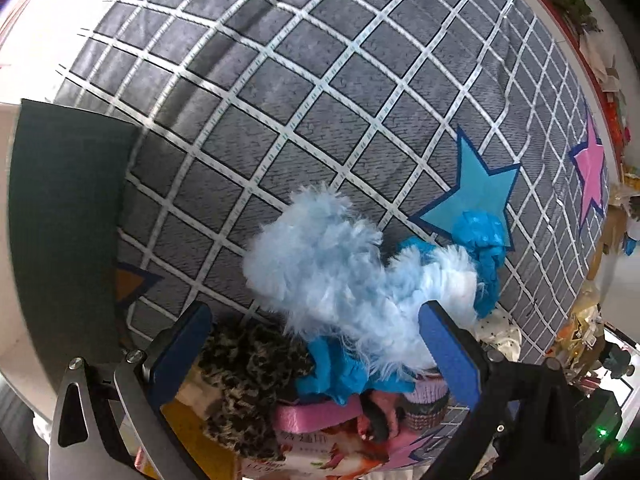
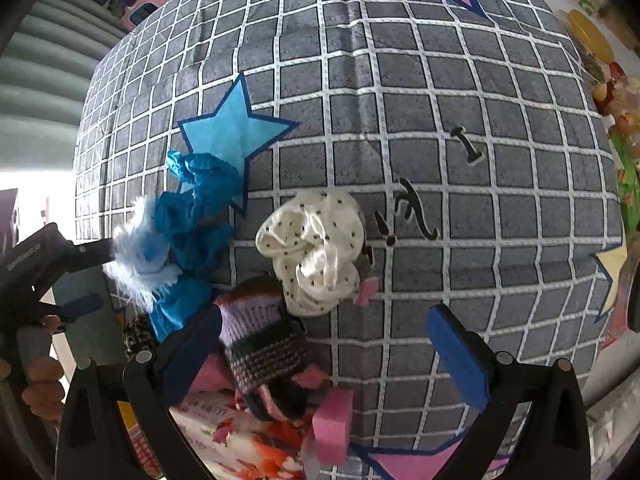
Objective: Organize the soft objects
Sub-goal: 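Grasp the light-blue fluffy plush with left tool while right tool grasps the polka-dot scrunchie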
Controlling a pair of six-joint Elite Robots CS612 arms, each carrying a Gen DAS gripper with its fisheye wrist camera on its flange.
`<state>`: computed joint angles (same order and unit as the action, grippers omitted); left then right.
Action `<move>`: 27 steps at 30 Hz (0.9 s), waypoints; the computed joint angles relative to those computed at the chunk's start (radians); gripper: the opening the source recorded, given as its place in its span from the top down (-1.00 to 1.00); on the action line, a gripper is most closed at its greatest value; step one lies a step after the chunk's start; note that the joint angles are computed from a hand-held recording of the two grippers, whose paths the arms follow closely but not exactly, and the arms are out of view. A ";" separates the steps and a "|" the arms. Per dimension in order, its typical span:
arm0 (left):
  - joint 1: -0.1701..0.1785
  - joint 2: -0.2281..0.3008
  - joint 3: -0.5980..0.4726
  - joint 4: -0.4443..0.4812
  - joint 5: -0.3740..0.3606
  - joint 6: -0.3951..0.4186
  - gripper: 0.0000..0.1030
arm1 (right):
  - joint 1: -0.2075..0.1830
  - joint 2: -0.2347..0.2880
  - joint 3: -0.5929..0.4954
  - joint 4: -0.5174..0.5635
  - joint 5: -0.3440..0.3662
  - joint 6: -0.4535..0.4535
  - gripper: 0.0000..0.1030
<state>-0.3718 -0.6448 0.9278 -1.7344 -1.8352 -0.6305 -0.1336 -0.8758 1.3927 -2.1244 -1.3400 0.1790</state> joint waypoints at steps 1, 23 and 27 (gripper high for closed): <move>0.002 0.006 -0.002 0.001 -0.004 -0.008 -1.00 | 0.003 0.010 -0.006 -0.010 -0.012 -0.002 -1.00; 0.009 -0.013 0.097 -0.304 0.041 0.110 0.50 | 0.035 0.061 -0.032 -0.133 -0.053 -0.097 0.42; -0.018 -0.066 0.155 -0.398 0.116 0.177 0.50 | 0.012 0.028 -0.002 -0.165 0.009 -0.058 0.42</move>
